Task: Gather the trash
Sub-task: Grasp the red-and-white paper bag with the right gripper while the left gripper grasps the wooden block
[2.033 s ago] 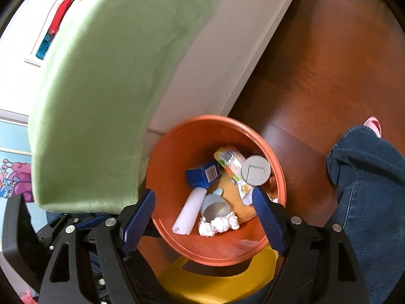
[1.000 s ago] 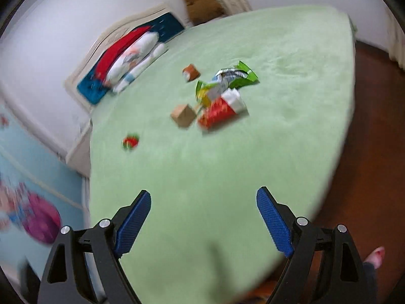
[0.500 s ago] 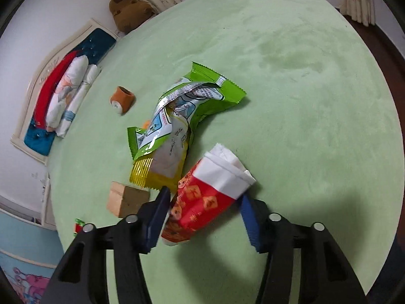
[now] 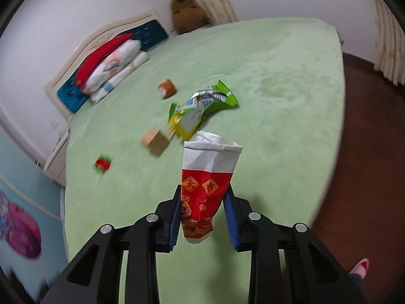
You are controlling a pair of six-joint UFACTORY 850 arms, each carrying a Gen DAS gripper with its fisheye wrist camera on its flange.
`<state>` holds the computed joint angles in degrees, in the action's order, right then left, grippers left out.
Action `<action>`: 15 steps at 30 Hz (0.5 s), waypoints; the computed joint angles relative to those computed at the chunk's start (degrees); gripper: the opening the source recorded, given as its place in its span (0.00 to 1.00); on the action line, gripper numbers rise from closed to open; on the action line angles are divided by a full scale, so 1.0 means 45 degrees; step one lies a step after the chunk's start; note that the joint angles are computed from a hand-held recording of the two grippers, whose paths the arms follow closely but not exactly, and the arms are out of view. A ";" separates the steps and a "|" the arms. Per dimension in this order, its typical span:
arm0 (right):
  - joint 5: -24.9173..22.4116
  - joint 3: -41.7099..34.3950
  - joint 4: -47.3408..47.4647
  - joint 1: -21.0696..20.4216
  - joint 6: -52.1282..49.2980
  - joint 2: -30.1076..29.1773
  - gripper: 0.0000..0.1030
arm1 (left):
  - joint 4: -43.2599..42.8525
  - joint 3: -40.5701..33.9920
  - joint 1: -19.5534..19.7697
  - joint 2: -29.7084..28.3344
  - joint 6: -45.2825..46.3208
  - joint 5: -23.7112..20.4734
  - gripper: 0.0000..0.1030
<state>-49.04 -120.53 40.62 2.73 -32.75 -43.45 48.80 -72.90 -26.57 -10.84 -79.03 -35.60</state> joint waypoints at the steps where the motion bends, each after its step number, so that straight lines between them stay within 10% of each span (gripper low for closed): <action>1: 0.0211 0.0850 0.0344 -0.0123 -0.0725 0.0532 0.30 | 0.0139 -0.0175 0.0010 -0.0130 0.0027 0.0000 0.86; 6: 0.0245 0.3954 0.2328 -0.0928 -0.3652 0.2599 0.30 | 0.1015 -0.1578 0.0466 -0.1219 0.0114 0.0798 0.86; 15: -0.0329 0.6680 0.4486 -0.2060 -0.6355 0.4407 0.30 | -0.4130 -0.8075 0.2088 -0.5965 0.5595 0.1246 0.86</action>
<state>-50.52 -90.48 60.81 -6.54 -61.35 -23.62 30.21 -109.24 -17.17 -37.69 -53.86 -29.99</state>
